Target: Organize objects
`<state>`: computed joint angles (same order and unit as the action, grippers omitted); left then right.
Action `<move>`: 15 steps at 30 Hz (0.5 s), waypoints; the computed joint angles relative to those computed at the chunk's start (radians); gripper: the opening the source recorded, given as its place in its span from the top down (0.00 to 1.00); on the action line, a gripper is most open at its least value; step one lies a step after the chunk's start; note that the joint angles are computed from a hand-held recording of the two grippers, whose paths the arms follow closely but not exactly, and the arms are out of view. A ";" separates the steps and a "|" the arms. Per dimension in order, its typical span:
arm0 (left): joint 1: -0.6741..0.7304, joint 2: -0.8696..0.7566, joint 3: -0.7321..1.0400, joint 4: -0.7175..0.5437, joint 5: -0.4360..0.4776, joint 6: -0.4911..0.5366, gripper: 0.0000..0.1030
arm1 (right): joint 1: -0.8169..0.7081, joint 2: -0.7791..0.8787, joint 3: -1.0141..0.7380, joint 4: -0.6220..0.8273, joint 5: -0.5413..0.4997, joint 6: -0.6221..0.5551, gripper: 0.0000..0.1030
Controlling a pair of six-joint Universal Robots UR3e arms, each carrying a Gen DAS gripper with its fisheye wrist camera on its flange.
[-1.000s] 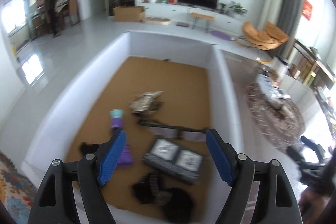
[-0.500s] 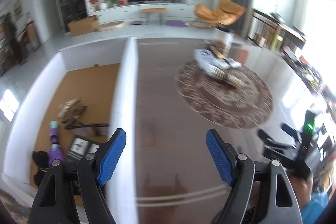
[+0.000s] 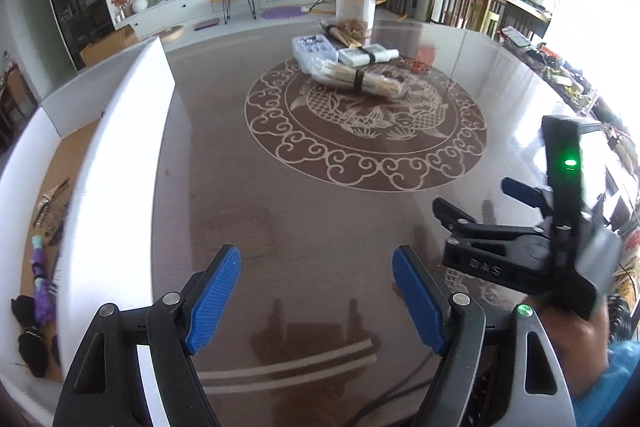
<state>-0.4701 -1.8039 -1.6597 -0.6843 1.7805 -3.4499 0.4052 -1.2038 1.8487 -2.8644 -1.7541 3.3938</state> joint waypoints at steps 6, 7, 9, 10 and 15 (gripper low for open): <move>0.014 -0.101 0.019 0.054 0.004 -0.041 0.25 | 0.001 0.004 -0.008 0.020 0.002 0.003 0.02; 0.015 -0.124 0.030 0.057 0.011 -0.046 0.25 | -0.001 0.004 -0.007 0.022 0.004 0.004 0.02; 0.016 -0.160 0.050 0.057 0.018 -0.053 0.25 | -0.005 0.003 -0.006 0.028 0.010 0.006 0.02; 0.018 -0.176 0.060 0.055 0.021 -0.057 0.25 | -0.007 0.003 -0.006 0.030 0.013 0.007 0.02; 0.028 -0.226 0.092 0.053 0.031 -0.069 0.25 | -0.013 0.007 -0.010 0.042 0.026 0.012 0.02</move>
<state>-0.4417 -2.0303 -1.5676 -0.6311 1.8111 -3.5191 0.3922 -1.1965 1.8387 -2.8224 -1.7278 3.4054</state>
